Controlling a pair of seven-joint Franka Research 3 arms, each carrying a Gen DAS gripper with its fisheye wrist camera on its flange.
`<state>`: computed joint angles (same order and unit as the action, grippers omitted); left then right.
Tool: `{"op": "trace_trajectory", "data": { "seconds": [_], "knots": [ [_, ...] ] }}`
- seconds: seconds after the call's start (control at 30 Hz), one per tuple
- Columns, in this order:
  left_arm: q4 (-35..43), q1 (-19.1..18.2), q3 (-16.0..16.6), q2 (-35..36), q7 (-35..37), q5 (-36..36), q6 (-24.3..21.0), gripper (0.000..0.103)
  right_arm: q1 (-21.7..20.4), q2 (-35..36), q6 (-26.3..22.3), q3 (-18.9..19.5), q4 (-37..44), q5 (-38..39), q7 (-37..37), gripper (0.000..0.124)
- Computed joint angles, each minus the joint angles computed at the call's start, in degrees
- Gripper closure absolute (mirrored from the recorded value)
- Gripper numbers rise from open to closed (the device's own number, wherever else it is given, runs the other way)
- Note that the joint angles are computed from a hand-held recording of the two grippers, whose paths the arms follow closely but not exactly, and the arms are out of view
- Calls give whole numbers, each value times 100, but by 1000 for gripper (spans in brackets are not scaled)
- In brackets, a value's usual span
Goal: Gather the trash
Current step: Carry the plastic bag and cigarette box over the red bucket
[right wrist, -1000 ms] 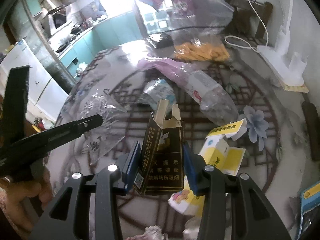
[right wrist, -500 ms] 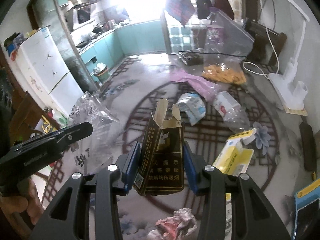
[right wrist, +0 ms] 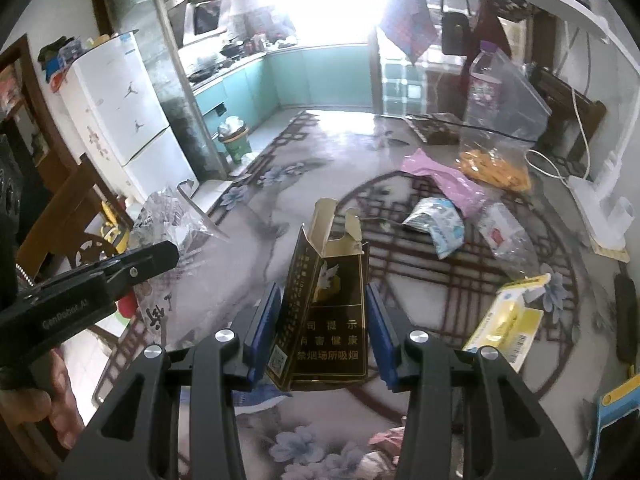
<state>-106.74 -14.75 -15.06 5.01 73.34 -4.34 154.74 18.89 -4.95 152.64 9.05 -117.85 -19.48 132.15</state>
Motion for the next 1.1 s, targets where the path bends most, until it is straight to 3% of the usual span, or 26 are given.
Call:
{"op": "trace_trajectory", "data": {
  "seconds": [0.3,0.7,1.1],
  "knots": [
    [-326,212,154,-277,410,-320,-50,78,328,578,-367,10,647,-114,111,82],
    [-844,633,616,-716,1154,-1012,-118,78,1252,2031,-1045,-310,2564,-51,-226,82],
    [-625,1151,871,-517,2047,-1637,-275,77,2036,3241,-1676,-774,4380,-9,-189,82]
  ]
}}
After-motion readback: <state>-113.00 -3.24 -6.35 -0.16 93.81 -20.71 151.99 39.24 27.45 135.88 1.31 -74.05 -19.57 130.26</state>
